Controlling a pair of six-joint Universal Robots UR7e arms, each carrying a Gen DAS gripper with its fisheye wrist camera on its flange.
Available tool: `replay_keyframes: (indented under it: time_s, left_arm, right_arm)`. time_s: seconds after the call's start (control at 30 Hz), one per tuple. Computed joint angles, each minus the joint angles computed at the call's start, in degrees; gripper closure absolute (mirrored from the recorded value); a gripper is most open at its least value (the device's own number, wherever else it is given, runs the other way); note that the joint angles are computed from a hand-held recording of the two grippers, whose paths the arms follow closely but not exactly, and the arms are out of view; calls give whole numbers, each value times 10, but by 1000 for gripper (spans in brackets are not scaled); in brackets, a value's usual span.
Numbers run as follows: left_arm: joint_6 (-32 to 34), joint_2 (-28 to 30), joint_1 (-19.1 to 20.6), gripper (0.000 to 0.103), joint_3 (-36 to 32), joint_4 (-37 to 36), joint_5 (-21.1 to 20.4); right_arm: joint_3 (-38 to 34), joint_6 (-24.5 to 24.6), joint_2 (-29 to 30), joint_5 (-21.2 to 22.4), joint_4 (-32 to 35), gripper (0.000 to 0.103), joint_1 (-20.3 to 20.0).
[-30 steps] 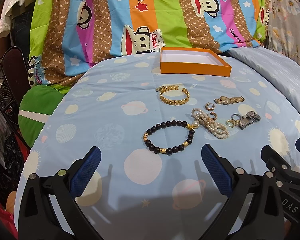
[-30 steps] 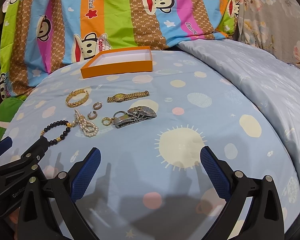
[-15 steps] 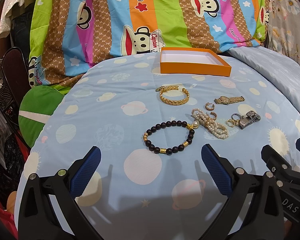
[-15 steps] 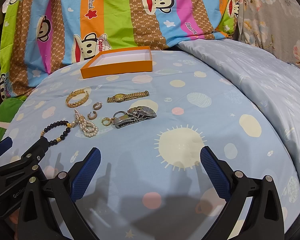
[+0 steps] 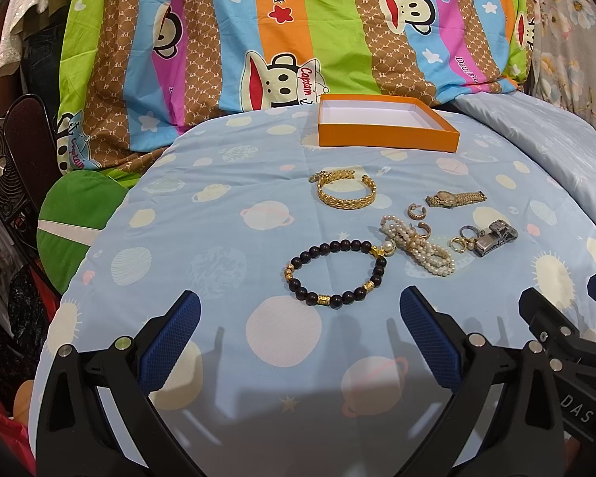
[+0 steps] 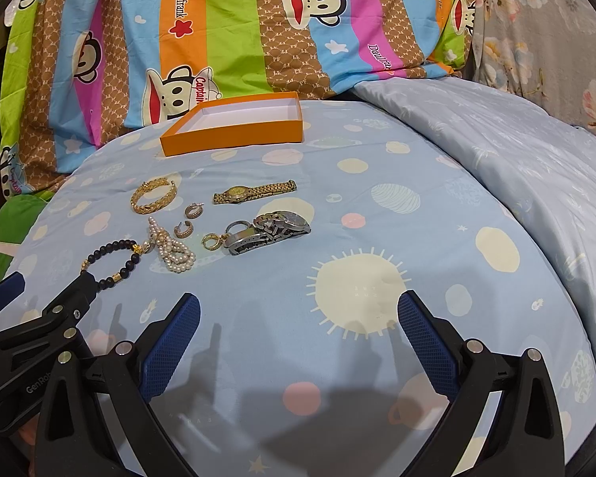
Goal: Organize jewelry
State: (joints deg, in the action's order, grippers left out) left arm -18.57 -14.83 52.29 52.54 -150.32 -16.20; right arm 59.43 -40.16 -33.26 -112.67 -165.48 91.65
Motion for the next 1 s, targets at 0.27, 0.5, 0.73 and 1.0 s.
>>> replay_keyframes:
  time_s: [0.27,0.5,0.73,1.0]
  left_arm:
    - [0,0,0,5,0,0,0]
    - [1,0,0,5,0,-1,0]
    - [1,0,0,5,-1,0,0]
    - [0,0,0,5,0,0,-1]
  right_arm:
    - [0,0,0,0,0,5,0]
    - [0,0,0,0,0,5,0]
    - [-1,1,0,0,1,5,0]
    - [-3,3,0,-2,6,5,0]
